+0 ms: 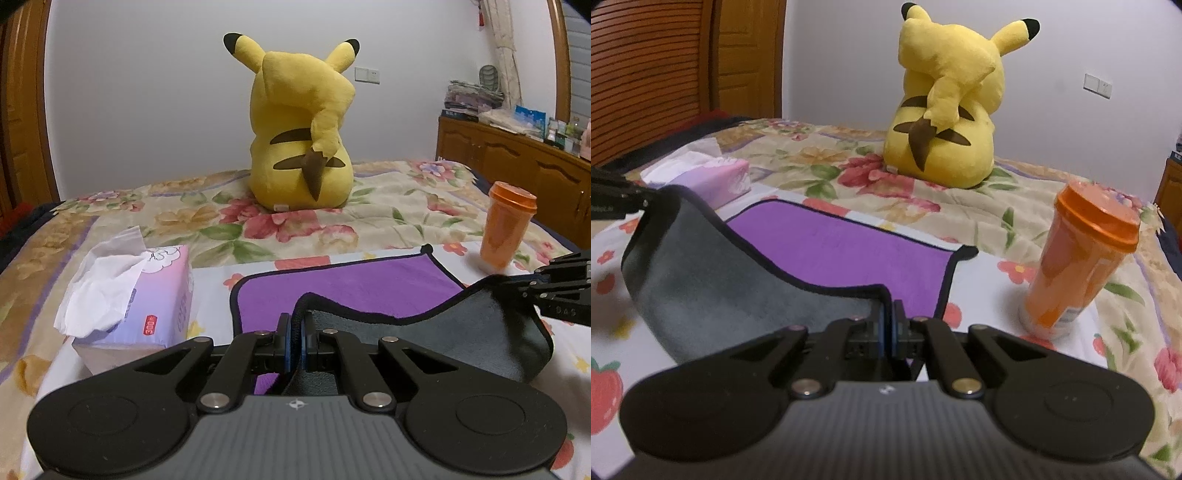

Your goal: Fold towel

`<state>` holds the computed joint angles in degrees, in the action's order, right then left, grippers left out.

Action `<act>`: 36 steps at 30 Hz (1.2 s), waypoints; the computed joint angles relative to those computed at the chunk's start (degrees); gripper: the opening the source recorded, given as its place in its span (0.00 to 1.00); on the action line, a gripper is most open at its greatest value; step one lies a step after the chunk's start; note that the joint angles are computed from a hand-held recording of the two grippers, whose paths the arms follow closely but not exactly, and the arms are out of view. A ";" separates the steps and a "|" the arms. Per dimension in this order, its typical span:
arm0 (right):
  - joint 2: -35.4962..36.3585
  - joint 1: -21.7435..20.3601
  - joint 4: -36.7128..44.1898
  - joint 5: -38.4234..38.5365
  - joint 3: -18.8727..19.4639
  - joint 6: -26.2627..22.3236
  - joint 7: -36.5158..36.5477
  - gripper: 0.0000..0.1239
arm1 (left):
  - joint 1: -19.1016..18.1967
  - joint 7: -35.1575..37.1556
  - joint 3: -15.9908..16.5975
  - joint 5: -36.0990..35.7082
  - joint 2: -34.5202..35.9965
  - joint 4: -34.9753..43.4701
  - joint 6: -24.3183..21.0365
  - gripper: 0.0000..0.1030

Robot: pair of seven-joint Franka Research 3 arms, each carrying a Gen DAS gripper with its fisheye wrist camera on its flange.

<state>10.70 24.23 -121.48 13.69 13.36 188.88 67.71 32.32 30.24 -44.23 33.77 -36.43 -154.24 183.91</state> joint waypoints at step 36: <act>11.35 9.63 18.11 0.26 -10.81 0.91 -1.92 0.03 | 24.40 6.93 -17.76 -5.59 3.29 12.51 3.99 0.08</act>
